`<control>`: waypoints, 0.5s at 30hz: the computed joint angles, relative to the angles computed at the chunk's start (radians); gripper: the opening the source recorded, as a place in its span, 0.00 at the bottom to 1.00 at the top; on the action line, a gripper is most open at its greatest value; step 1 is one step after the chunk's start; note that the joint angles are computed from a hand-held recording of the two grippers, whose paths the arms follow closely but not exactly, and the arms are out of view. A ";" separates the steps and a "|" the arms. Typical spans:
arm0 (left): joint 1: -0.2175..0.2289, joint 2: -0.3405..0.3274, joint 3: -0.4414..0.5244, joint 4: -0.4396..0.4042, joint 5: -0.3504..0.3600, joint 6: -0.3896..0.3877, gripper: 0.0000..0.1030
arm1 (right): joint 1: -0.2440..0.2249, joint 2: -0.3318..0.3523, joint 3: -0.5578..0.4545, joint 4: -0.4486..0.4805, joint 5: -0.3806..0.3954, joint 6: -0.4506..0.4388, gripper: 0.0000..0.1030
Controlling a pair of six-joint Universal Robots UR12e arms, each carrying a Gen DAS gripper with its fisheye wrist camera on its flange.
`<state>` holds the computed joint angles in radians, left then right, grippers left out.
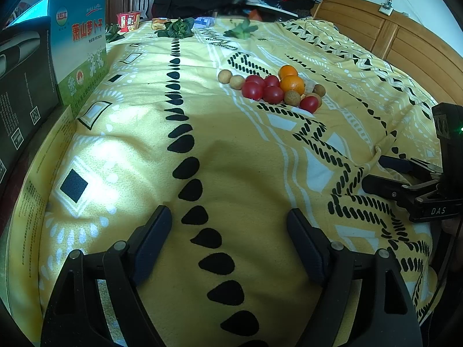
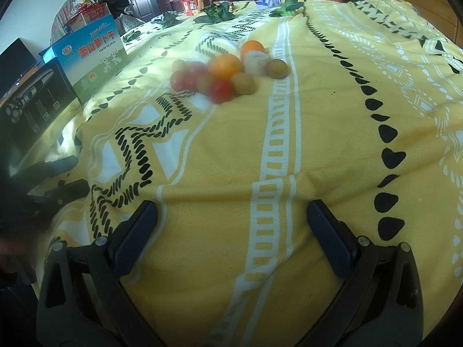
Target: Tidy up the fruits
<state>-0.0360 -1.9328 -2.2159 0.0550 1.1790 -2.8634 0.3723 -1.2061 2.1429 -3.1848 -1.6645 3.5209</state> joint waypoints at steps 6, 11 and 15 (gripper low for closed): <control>0.000 0.002 -0.001 -0.002 -0.001 0.001 0.81 | 0.001 0.000 -0.001 0.001 -0.001 0.000 1.00; -0.002 0.005 -0.003 0.001 0.009 0.006 0.81 | 0.000 0.000 0.001 -0.004 0.001 0.000 1.00; 0.001 0.013 0.005 -0.036 0.003 0.007 0.81 | -0.003 -0.001 0.006 -0.014 0.008 0.002 1.00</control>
